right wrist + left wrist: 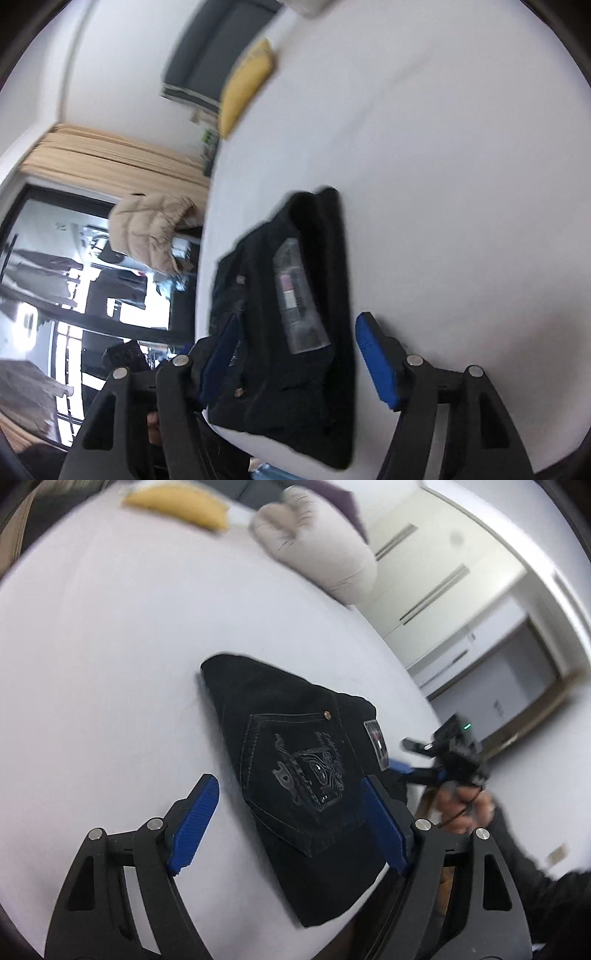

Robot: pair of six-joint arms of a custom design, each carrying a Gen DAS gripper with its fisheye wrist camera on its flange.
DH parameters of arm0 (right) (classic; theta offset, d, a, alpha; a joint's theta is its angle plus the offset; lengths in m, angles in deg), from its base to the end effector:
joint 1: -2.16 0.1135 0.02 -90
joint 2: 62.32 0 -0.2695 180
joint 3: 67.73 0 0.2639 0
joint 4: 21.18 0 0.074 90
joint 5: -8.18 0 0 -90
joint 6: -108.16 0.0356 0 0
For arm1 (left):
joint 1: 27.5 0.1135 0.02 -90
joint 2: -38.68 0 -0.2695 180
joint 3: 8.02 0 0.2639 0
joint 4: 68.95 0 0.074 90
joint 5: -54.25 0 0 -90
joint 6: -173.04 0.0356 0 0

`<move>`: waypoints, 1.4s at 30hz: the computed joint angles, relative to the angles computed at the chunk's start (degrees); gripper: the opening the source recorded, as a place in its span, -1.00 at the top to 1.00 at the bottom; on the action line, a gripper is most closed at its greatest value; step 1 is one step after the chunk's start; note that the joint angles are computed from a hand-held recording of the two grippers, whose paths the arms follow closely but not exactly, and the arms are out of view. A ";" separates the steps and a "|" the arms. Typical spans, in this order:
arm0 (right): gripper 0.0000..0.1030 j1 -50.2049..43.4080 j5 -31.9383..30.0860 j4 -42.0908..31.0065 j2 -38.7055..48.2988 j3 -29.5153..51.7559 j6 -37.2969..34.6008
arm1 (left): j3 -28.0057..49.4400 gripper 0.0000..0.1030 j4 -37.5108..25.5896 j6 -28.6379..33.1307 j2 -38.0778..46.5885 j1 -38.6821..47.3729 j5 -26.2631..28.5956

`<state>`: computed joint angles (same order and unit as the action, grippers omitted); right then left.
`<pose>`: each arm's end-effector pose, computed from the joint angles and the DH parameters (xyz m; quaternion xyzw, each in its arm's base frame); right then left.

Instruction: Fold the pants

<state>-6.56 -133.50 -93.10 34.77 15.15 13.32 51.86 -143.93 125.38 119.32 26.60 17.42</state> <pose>0.3162 -0.0202 0.2203 0.0157 0.8995 0.4290 0.0816 0.1482 0.1562 0.1910 -0.1138 0.8862 -0.3312 0.3035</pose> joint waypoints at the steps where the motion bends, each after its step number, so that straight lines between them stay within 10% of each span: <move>1: -0.19 0.15 0.00 -0.64 1.62 0.96 -0.05 | 0.85 -0.51 0.27 -1.49 2.34 -0.66 -0.95; 12: -0.10 7.59 4.39 -7.39 12.93 13.06 0.08 | 3.56 -0.47 9.94 -17.73 15.36 -14.59 -1.38; 18: 0.46 9.91 5.19 -2.61 10.61 9.28 3.84 | 6.45 0.41 7.89 -18.19 18.46 -15.04 -1.44; 23: 0.61 10.33 1.87 2.17 2.61 5.25 6.52 | 11.21 0.60 -1.25 -12.62 21.07 -11.35 4.86; 34: 0.63 25.08 -0.33 10.04 18.77 35.62 25.07 | 55.29 0.60 -21.71 -5.69 36.90 -1.85 3.83; 42: 0.62 30.62 1.80 7.58 42.12 61.86 33.06 | 72.75 0.58 -16.80 -13.64 54.55 -2.14 -2.10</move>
